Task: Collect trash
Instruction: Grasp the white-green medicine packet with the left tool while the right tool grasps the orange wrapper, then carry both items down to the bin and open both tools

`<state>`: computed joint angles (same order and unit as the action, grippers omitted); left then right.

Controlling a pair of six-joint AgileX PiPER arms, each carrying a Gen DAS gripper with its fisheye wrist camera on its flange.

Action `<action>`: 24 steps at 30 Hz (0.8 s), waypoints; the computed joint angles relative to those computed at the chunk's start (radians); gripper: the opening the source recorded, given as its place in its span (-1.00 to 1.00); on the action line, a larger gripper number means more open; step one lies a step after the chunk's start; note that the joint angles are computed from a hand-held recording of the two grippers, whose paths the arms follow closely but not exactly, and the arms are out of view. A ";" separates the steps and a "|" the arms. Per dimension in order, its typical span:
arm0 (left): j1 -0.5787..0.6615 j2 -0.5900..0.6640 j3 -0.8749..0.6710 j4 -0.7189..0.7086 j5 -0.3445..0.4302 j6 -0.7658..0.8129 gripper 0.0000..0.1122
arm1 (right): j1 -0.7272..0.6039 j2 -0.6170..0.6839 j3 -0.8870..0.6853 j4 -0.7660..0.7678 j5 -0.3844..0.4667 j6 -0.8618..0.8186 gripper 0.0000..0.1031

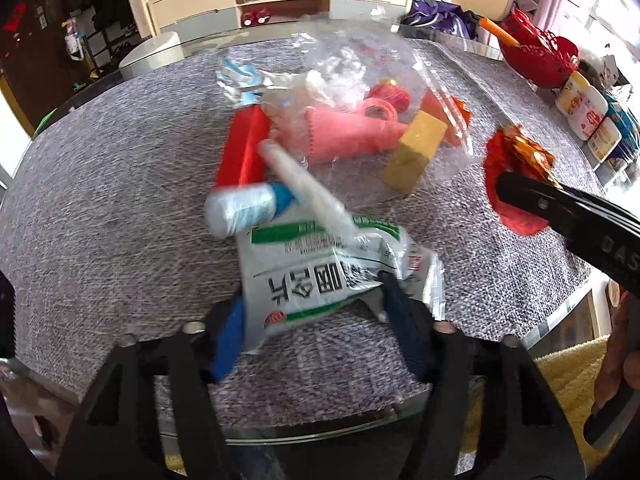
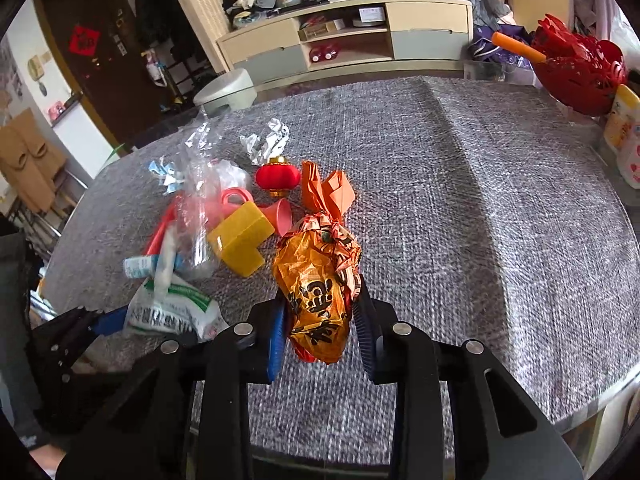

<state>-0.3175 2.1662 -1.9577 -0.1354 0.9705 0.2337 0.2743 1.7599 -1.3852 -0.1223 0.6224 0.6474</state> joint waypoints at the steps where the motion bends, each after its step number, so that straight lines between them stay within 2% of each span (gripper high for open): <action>1: 0.010 0.004 -0.013 -0.013 0.013 0.003 -0.16 | 0.001 -0.007 0.007 0.002 -0.001 0.001 -0.40; 3: 0.022 0.007 -0.025 -0.021 0.026 0.000 -0.45 | 0.007 -0.017 0.016 0.002 -0.002 0.005 -0.40; 5: 0.039 0.006 -0.032 -0.051 0.047 0.010 -0.65 | 0.015 -0.029 0.028 0.001 -0.004 0.009 -0.40; 6: 0.044 0.004 -0.031 -0.065 0.055 0.017 -0.69 | 0.019 -0.033 0.030 0.002 -0.003 0.008 -0.40; 15: 0.076 -0.133 0.150 -0.148 -0.002 0.118 -0.86 | 0.091 -0.069 0.054 -0.019 0.011 0.060 -0.40; 24: 0.108 -0.291 0.337 -0.223 -0.055 0.200 -0.89 | 0.184 -0.146 0.123 -0.100 0.023 0.193 -0.40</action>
